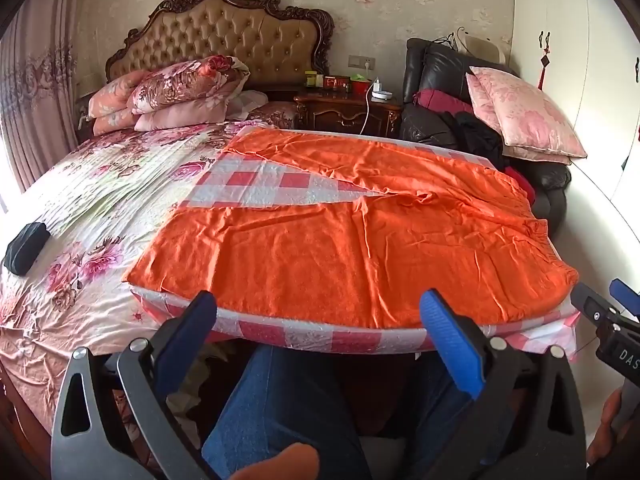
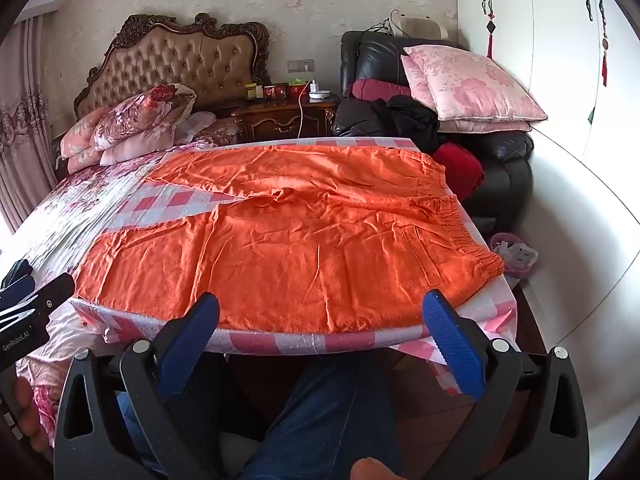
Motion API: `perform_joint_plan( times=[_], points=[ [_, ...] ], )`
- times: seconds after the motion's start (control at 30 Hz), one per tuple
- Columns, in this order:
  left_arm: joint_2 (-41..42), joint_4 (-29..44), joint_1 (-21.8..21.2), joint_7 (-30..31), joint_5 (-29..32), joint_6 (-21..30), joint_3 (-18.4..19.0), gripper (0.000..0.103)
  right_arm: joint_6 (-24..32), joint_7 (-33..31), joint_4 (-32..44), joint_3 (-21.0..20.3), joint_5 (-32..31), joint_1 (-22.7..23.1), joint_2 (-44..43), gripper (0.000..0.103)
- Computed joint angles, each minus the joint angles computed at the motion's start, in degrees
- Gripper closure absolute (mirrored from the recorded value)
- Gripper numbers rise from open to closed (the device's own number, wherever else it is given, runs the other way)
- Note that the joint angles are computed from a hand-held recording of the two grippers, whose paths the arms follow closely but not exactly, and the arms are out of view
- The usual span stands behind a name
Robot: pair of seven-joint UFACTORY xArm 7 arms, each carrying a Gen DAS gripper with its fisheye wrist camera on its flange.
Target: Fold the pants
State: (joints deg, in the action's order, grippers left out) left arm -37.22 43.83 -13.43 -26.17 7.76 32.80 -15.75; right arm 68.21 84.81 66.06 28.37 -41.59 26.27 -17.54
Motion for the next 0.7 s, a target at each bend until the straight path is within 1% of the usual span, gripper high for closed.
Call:
perform_joint_plan(
  times=[0.03,0.17,0.2,0.33,0.37,0.7],
  points=[
    [-0.17,-0.05,0.01,-0.03,0.04,0.17,0.01,0.001,0.8,-0.38,0.37,0.28,-0.35,-0.04,0.33,0.005],
    [0.58,-0.26,0.29,0.13,0.49,-0.53,0.08,0.001,0.32,-0.21,0.1,-0.08,-0.14,0.2,0.2,0.005],
    [0.74,0.0,0.58,-0.55,0.76,-0.33,-0.65,0.001,0.3,-0.24,0.1,-0.09,-0.15,0.23,0.22,0.005],
    [0.71,-0.3,0.48,-0.67,1.14,-0.58,-0.59,0.001,0.11,-0.04,-0.19,-0.25,-0.04,0.25,0.02,0.005],
    [0.57,-0.15,0.66,-1.33,1.29,-0.29,-1.12,0.001,0.14,-0.05,-0.23,-0.22,-0.07,0.23,-0.04,0.005],
    [0.49,-0.38,0.45,-1.7,1.68,-0.33,-0.78,0.001,-0.31,-0.47,-0.41,-0.31,0.43,-0.09,-0.35,0.005]
  ],
)
